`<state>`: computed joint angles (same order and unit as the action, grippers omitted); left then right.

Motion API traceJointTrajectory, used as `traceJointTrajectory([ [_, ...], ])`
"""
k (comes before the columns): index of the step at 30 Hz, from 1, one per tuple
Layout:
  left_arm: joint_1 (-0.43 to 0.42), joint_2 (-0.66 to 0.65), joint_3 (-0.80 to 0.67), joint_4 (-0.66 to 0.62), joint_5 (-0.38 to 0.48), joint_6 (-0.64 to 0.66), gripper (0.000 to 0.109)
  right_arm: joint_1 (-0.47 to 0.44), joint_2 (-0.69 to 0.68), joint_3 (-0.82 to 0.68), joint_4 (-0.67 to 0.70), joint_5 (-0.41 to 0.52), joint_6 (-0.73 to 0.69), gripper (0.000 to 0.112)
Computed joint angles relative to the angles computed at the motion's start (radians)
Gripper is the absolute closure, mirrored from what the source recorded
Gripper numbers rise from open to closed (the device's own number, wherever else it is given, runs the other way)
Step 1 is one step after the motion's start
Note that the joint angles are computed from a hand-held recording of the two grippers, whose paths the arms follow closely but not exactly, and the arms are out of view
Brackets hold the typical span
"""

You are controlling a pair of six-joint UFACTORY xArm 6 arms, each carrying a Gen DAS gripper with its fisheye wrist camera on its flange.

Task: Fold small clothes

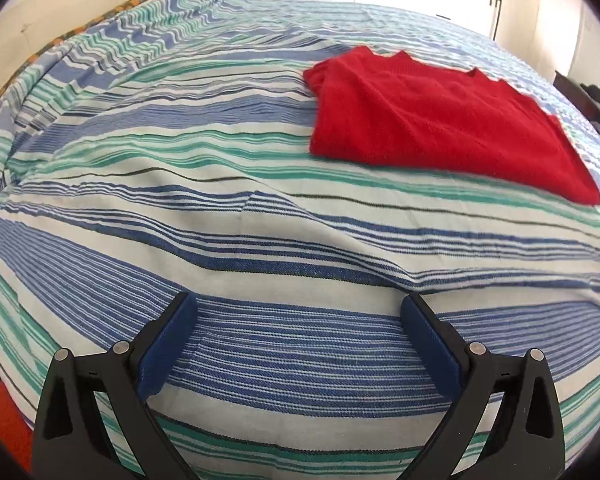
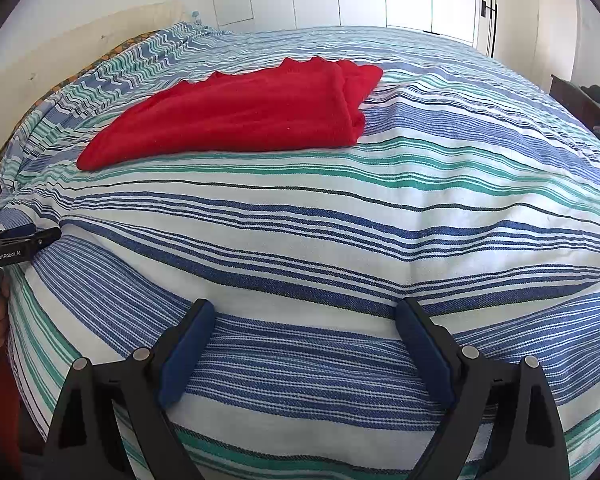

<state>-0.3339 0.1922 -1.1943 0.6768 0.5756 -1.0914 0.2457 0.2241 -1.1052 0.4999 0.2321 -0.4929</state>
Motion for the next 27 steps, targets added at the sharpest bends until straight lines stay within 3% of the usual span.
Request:
traceJointTrajectory([
  [3, 0.037, 0.012, -0.052, 0.011, 0.006, -0.020, 0.007, 0.003, 0.000, 0.005, 0.020, -0.011, -0.019, 0.021],
  [7, 0.081, 0.139, -0.172, -0.160, 0.096, 0.185, 0.006, 0.005, 0.000, 0.008, 0.038, -0.019, -0.035, 0.021],
  [8, 0.086, 0.155, -0.163, -0.175, 0.076, 0.205, 0.006, 0.005, 0.000, 0.009, 0.043, -0.020, -0.039, 0.021],
  [10, 0.084, 0.138, -0.117, -0.082, 0.017, 0.135, 0.006, 0.007, -0.001, 0.010, 0.059, -0.023, -0.053, 0.021],
  [13, 0.066, 0.142, -0.120, 0.006, 0.042, 0.065, 0.006, 0.008, -0.002, 0.014, 0.065, -0.030, -0.060, 0.021],
  [27, 0.073, 0.129, -0.090, 0.038, 0.004, 0.033, 0.006, 0.010, -0.003, 0.018, 0.081, -0.037, -0.074, 0.021],
])
